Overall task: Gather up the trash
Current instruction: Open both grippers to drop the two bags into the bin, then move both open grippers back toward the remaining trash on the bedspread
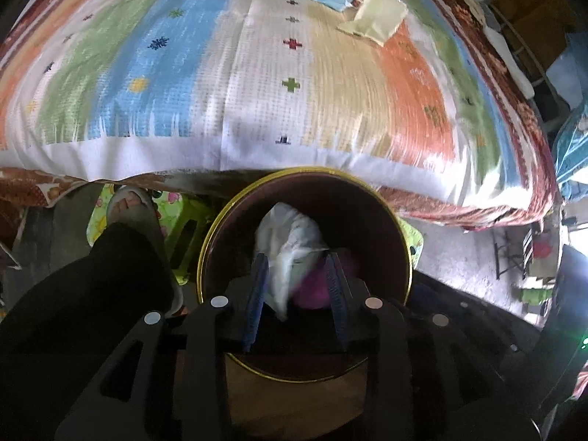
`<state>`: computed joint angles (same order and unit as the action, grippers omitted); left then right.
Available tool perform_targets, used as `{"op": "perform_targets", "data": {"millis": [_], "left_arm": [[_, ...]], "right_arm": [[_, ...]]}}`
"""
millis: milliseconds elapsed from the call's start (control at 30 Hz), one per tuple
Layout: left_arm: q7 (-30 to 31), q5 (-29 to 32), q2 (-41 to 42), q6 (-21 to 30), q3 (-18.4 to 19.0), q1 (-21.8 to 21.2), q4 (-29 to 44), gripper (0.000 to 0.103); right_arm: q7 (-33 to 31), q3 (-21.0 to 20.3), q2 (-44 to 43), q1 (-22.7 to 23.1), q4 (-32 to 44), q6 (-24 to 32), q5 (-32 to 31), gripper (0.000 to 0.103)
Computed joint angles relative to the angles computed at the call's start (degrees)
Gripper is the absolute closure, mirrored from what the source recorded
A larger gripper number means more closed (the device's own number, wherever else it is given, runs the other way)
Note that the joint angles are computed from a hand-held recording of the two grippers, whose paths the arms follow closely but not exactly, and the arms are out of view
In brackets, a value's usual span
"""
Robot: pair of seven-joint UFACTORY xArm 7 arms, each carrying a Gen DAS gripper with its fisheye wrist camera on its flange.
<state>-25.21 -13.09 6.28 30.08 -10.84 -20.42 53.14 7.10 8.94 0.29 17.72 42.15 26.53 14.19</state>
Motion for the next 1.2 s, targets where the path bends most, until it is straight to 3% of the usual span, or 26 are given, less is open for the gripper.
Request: {"op": "perform_targets", "data": {"millis": [100, 233, 300, 400, 667, 767, 967, 1100, 1200], "left_arm": [[0.5, -2.1, -0.6, -0.7, 0.2, 0.7, -0.3, 0.072], [1.1, -3.3, -1.8, -2.0, 0.7, 1.5, -0.5, 0.067], [-1.7, 1.2, -3.0, -4.1, 1.4, 1.3, -0.6, 0.055], [-3.8, 5.0, -3.9, -6.5, 1.8, 1.5, -0.4, 0.047], [-2.3, 5.0, -2.6, -7.9, 2.1, 2.6, 3.3, 0.027], [-3.8, 6.0, -1.8, -7.3, 2.5, 2.9, 4.7, 0.026], [-5.6, 10.2, -0.8, -9.8, 3.1, 3.3, 7.1, 0.007], [-3.6, 9.8, 1.4, -10.5, 3.0, 3.6, 10.4, 0.006], [-4.7, 11.8, 3.5, -10.2, 3.7, 3.4, 13.1, 0.006]], "right_arm": [[2.0, 0.0, -0.6, 0.1, -0.1, -1.0, -2.8, 0.062], [0.5, 0.0, -1.7, 0.4, -0.6, -3.3, -1.1, 0.059], [1.1, 0.0, -2.0, 0.3, -0.6, -4.4, -2.3, 0.058], [0.5, -0.3, -2.3, 0.3, 0.1, -5.5, -2.1, 0.055], [-1.2, -0.5, -3.7, 0.2, 1.7, -7.1, -4.1, 0.046], [-1.1, -0.7, -4.0, -0.1, 2.6, -7.1, -5.3, 0.045], [-3.0, -1.4, -3.4, -0.7, 5.3, -7.0, -5.4, 0.034], [-4.5, -1.6, -1.4, -1.5, 8.8, -7.1, -5.5, 0.021], [-2.7, -1.9, 0.7, -2.4, 11.8, -7.0, -9.4, 0.014]]}}
